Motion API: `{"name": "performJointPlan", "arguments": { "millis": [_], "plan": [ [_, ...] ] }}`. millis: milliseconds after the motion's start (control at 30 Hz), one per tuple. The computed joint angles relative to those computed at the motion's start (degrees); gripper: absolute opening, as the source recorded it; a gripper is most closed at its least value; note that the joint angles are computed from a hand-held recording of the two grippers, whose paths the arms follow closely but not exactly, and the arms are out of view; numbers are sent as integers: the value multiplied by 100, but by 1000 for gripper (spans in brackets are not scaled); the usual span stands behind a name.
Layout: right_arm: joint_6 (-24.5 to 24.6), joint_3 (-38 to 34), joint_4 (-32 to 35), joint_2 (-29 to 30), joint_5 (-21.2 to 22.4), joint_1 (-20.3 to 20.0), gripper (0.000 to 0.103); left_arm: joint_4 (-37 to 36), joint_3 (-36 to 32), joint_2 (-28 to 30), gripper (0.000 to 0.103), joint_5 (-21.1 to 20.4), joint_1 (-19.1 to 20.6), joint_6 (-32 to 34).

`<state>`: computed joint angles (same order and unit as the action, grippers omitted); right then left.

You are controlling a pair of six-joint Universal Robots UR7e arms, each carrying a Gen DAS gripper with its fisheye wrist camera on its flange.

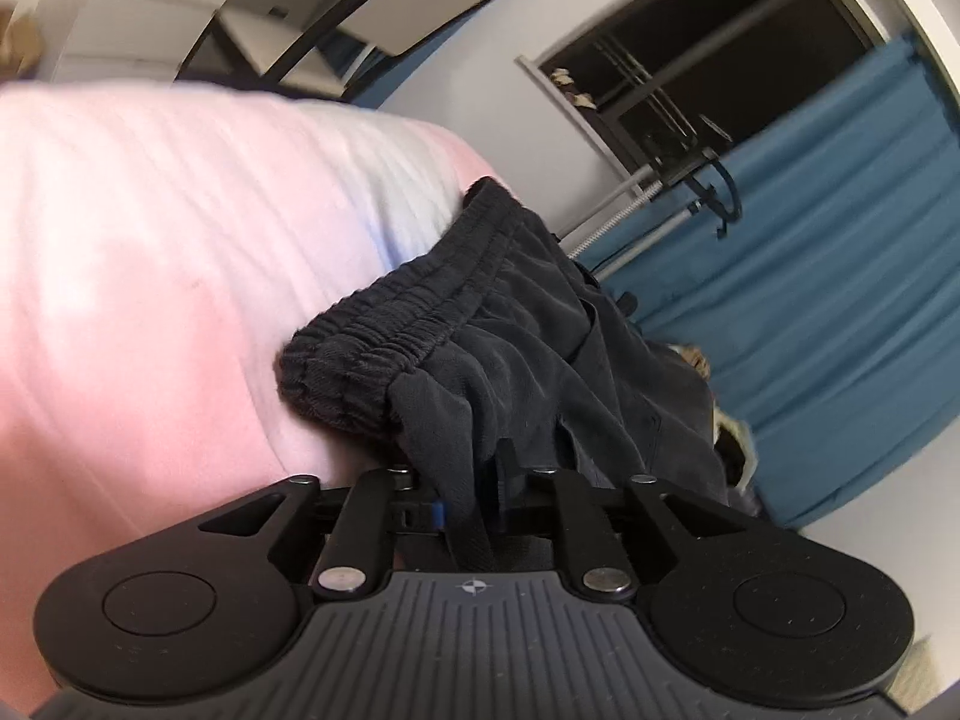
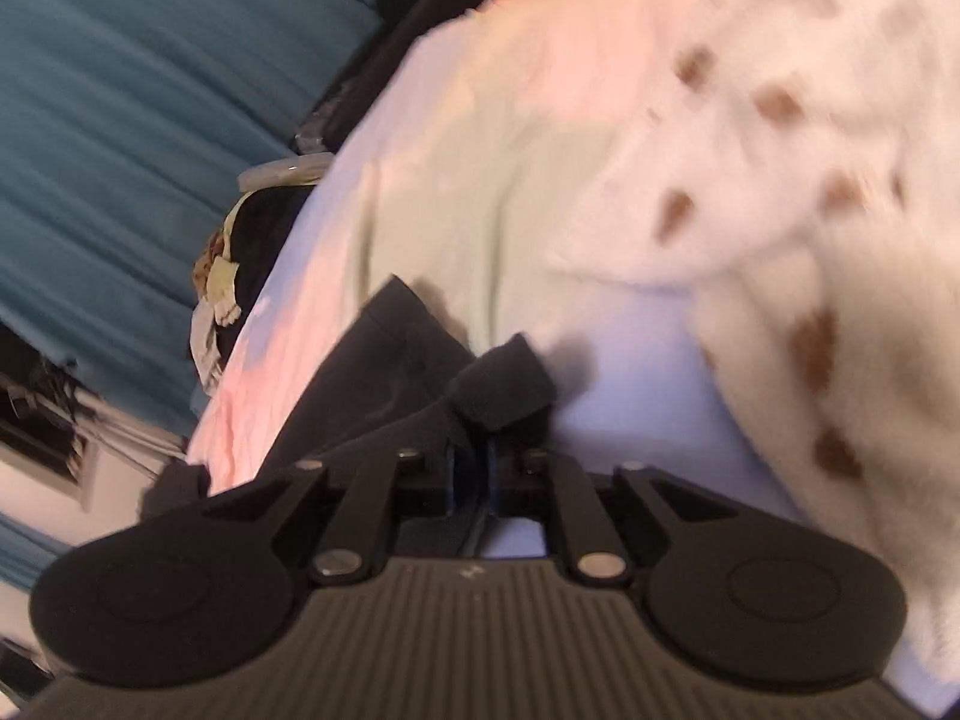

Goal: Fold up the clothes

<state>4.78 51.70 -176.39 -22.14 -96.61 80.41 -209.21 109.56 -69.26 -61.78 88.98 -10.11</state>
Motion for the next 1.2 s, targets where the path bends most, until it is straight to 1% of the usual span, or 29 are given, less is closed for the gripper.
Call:
{"name": "performJointPlan", "arguments": {
  "millis": [33,67,133,167,200,233,300,367,467,533,567,733,833,900,967,1000,1067,1133,1200],
  "plan": [
    [-175,36,-151,-1,-114,73,29,4,44,-33,44,197,-94,185],
    [-335,22,-271,19,-190,129,39,-2,88,-66,66,439,-202,363],
    [-678,34,-528,14,-373,243,47,-236,195,-109,79,1076,-498,887],
    [-836,-146,-600,119,-492,313,56,-381,227,-119,80,1345,-648,1167],
    [-1013,-194,-763,156,-587,368,60,-475,228,-132,82,1536,-786,1374],
    [-1219,-179,-982,167,-625,408,62,-558,212,-138,86,1710,-917,1571],
    [-1570,-235,-1302,237,-667,470,63,-665,83,-97,87,1929,-1133,1923],
    [-1941,-361,-1632,347,-725,547,70,-680,-200,50,90,2055,-1337,2292],
    [-2557,-529,-2087,464,-764,676,77,-616,-752,418,92,2084,-1586,2772],
    [-2769,-647,-2146,517,-683,762,78,-542,-1148,746,93,2010,-1694,3078],
    [-2794,-656,-2105,515,-572,785,79,-482,-1356,930,93,1951,-1733,3174],
    [-2804,-626,-1332,473,183,916,82,81,-2376,1867,93,1617,-1870,3265],
    [-2903,-654,-903,521,502,1006,83,458,-2856,2400,93,1425,-1868,3240],
    [-3065,-682,-583,572,624,1072,84,584,-3178,2782,93,1282,-1828,3227],
    [-3310,-758,-233,668,581,1136,84,343,-3329,3100,93,1091,-1769,3424],
    [-3523,-673,-88,661,559,1184,84,112,-3302,3216,93,1004,-1744,3627],
    [-3971,-625,276,696,496,1215,84,-54,-3120,3285,93,882,-1685,3838],
    [-4370,-712,610,795,346,1248,84,-125,-2991,3298,93,800,-1638,3815],
    [-4480,-1000,810,986,217,1288,84,-89,-2901,3245,93,721,-1593,3661]
  ]
}}
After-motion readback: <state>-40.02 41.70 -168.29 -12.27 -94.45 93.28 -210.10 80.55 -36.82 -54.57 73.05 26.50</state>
